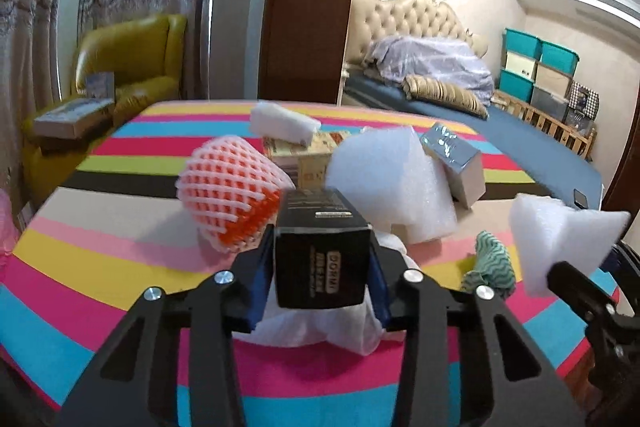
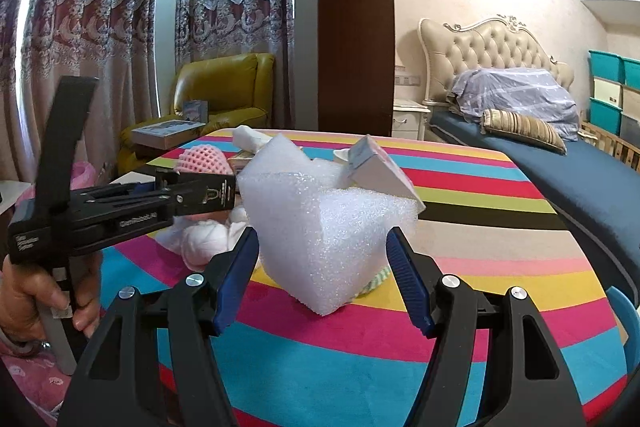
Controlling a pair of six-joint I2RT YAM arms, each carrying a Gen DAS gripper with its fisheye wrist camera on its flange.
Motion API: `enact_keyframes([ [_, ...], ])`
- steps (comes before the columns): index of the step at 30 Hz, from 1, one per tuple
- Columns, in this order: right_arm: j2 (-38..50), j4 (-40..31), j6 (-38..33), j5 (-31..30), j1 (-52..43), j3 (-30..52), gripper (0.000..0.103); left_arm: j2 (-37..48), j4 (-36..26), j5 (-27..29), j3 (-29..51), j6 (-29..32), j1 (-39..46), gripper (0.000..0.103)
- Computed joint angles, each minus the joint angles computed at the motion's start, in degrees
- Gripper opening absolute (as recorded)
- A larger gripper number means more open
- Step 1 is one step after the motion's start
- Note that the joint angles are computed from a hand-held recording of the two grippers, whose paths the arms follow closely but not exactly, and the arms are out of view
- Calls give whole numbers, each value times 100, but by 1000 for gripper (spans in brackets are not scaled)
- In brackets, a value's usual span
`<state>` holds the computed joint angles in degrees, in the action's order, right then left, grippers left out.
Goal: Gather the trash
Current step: 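Carry the black box and foam block to the wastebasket and open both grippers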
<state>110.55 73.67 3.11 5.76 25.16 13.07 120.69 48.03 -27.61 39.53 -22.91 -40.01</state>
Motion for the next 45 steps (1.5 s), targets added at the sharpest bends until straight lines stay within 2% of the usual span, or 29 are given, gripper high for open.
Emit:
enact_keyframes([
  [3, 41, 79, -11, 79, 137, -31, 64, -85, 408, -315, -246, 181, -176, 38],
  [9, -25, 15, -69, 87, 238, -33, 64, -243, 807, -652, -587, 317, -344, 38],
  [21, -81, 77, -178, 237, 515, -89, 64, -540, 1467, -804, -1305, 351, -360, 38],
  [34, -501, -695, -481, 580, 1265, 250, 63, -973, 1976, -1017, -2206, 515, -343, 38],
  [45, -586, -1715, -635, 647, 2006, 1111, 63, -1386, 2478, -1347, -3130, 380, -92, 38],
])
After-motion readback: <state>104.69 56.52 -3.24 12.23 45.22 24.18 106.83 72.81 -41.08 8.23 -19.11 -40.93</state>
